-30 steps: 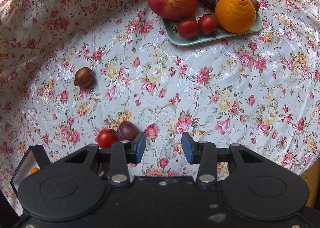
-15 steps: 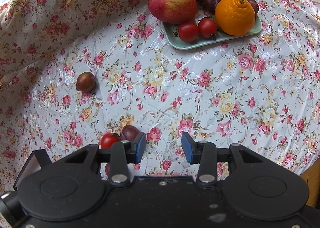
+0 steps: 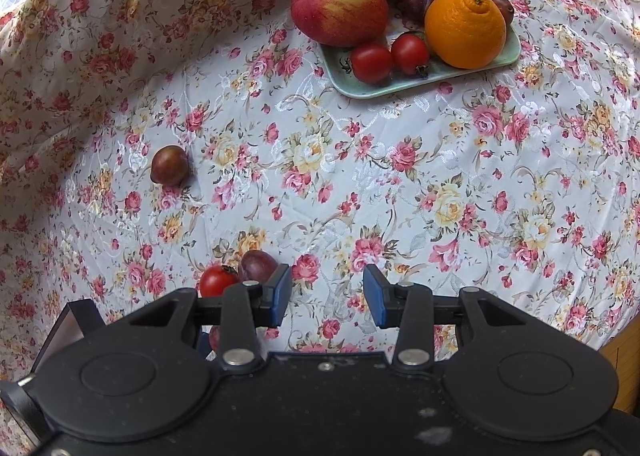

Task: Organize fruits
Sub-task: 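Close the left tool on a dark red plum, then grasp another dark red plum with the right tool while the left tool holds its plum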

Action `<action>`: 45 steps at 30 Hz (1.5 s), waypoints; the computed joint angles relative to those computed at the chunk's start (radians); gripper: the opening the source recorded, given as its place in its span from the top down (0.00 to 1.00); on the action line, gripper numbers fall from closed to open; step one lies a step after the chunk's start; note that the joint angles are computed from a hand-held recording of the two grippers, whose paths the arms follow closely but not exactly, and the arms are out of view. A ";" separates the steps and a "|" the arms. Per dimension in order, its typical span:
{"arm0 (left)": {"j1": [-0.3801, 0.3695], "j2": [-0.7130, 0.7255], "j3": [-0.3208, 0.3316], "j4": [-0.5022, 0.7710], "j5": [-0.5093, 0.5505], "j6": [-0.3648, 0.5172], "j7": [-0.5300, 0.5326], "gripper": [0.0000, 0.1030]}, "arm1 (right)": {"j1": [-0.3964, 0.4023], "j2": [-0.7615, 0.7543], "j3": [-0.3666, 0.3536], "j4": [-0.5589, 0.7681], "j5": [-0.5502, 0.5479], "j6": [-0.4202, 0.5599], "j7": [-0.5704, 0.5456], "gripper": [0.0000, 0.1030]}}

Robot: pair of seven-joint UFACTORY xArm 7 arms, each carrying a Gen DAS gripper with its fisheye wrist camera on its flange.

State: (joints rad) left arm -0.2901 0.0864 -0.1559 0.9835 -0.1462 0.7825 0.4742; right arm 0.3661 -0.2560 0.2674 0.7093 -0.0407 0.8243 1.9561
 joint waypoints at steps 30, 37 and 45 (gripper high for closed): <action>0.057 0.043 0.031 0.124 0.045 0.020 -0.106 0.57 | 0.045 0.256 -0.042 0.176 -0.058 -0.015 -0.109 0.59; 0.064 0.055 0.036 0.142 0.052 0.018 -0.117 0.57 | 0.056 0.312 -0.065 0.211 -0.048 -0.022 -0.136 0.59; 0.066 0.072 0.033 0.169 0.044 0.028 -0.122 0.57 | 0.060 0.365 -0.081 0.245 -0.031 -0.011 -0.170 0.60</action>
